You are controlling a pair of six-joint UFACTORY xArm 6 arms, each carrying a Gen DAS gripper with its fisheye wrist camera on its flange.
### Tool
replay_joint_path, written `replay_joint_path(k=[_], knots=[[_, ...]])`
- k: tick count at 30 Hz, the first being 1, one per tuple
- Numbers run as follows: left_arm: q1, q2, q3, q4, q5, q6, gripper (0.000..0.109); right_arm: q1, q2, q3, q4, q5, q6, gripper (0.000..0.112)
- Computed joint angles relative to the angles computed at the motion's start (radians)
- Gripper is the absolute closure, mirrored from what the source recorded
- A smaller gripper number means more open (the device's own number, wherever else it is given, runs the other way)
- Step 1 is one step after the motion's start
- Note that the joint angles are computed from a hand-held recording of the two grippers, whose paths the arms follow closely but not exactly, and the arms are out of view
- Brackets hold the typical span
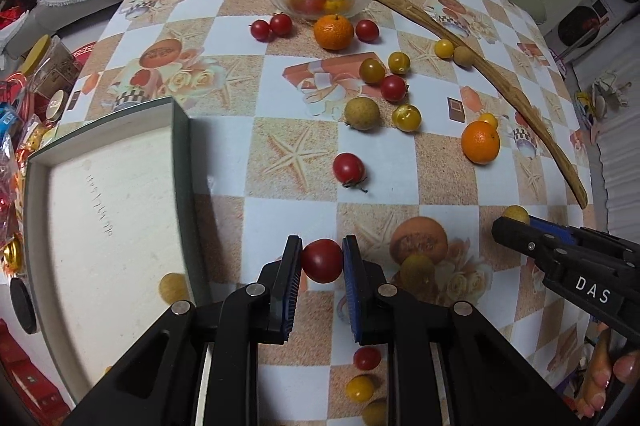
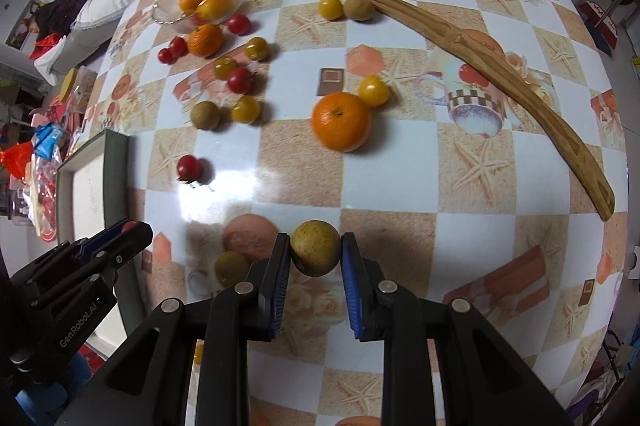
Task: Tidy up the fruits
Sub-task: 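Carry both held fruits over the white tray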
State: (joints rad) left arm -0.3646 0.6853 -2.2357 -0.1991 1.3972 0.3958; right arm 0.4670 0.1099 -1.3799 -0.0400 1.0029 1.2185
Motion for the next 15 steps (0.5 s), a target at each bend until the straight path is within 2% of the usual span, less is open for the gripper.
replay_joint_path(k=[8,15], knots=[[0.065,-0.05,0.053,0.001,-0.023,0.025,0.086,0.032,0.111,-0.172,-0.007,0.051,-0.039,0.085],[0.138,-0.01,-0.016,0.026,-0.015,0.023,0.086,0.058,0.303,-0.456,0.012,0.128,-0.116,0.085]])
